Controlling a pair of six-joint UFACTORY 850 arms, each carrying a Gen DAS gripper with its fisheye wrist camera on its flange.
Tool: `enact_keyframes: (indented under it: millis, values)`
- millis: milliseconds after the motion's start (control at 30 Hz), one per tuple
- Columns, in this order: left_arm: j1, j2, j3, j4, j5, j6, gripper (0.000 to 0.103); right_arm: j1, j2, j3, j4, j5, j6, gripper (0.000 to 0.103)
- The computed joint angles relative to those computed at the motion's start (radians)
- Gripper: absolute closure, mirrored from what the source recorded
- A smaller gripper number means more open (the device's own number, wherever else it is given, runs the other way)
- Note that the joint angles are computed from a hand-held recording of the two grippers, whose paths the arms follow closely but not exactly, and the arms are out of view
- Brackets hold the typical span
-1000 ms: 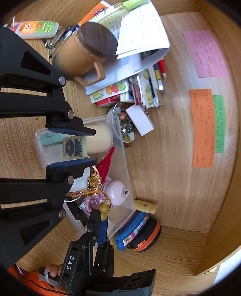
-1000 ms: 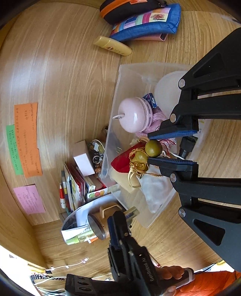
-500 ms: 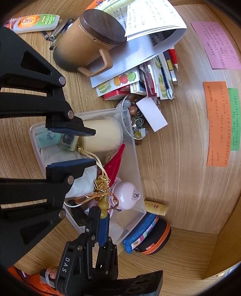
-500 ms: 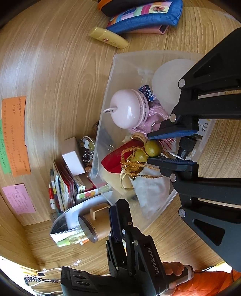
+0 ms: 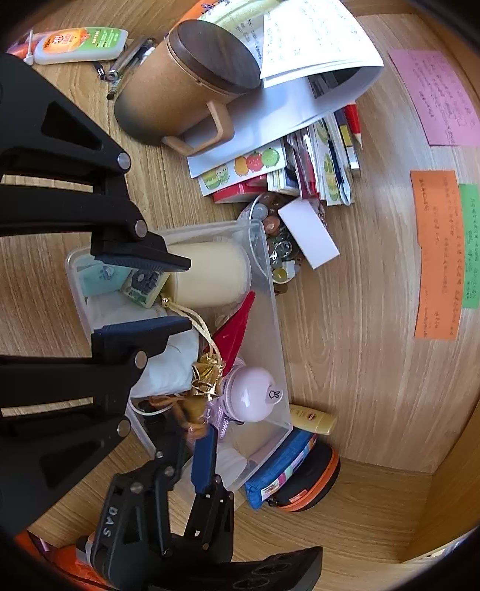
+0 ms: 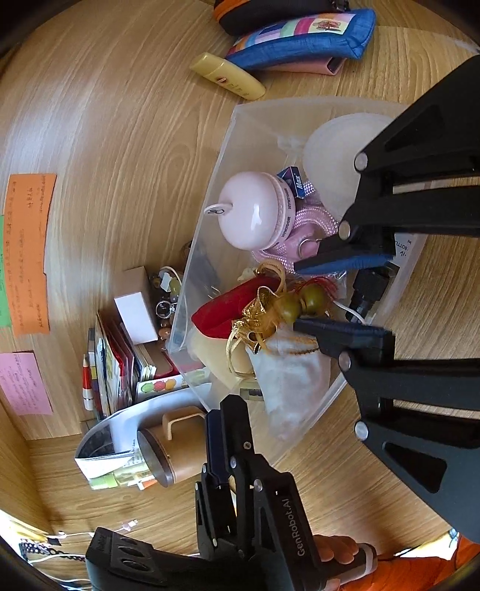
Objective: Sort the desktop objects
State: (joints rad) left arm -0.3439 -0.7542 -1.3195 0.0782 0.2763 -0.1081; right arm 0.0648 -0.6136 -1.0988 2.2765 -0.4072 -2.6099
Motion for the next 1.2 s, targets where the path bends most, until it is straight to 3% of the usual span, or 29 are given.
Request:
enact_keyframes:
  millis: [100,233,367,433,667,733,833,933,1100,1200]
  values:
    - [0.000,0.007,0.008,-0.013,0.003,0.006,0.079,0.002,0.013,0.017,0.059,-0.014,-0.066,0.066]
    - [-0.006,0.023,0.028,-0.092,0.021,0.077,0.066,0.004,0.031,0.038,0.130,-0.033,-0.139,0.053]
    - [-0.012,0.047,0.057,-0.142,0.047,0.122,0.063,0.002,0.048,0.058,0.176,-0.048,-0.180,0.045]
    - [-0.017,0.057,0.069,-0.186,0.062,0.163,0.053,0.000,0.058,0.070,0.207,-0.057,-0.208,0.040]
    - [-0.045,0.104,0.130,-0.320,0.141,0.278,0.034,-0.012,0.095,0.118,0.282,-0.092,-0.278,0.027]
    - [-0.056,0.118,0.149,-0.370,0.169,0.319,0.020,-0.017,0.111,0.139,0.303,-0.105,-0.299,0.027]
    - [-0.070,0.142,0.183,-0.378,0.208,0.314,0.008,-0.028,0.134,0.165,0.313,-0.123,-0.303,0.022]
    - [-0.085,0.163,0.205,-0.439,0.226,0.348,0.002,-0.039,0.161,0.196,0.333,-0.148,-0.315,0.017]
    - [-0.128,0.179,0.231,-0.657,0.278,0.499,0.002,-0.064,0.209,0.251,0.317,-0.185,-0.302,0.000]
    - [-0.132,0.192,0.252,-0.637,0.277,0.440,0.002,-0.073,0.234,0.285,0.342,-0.205,-0.336,0.000]
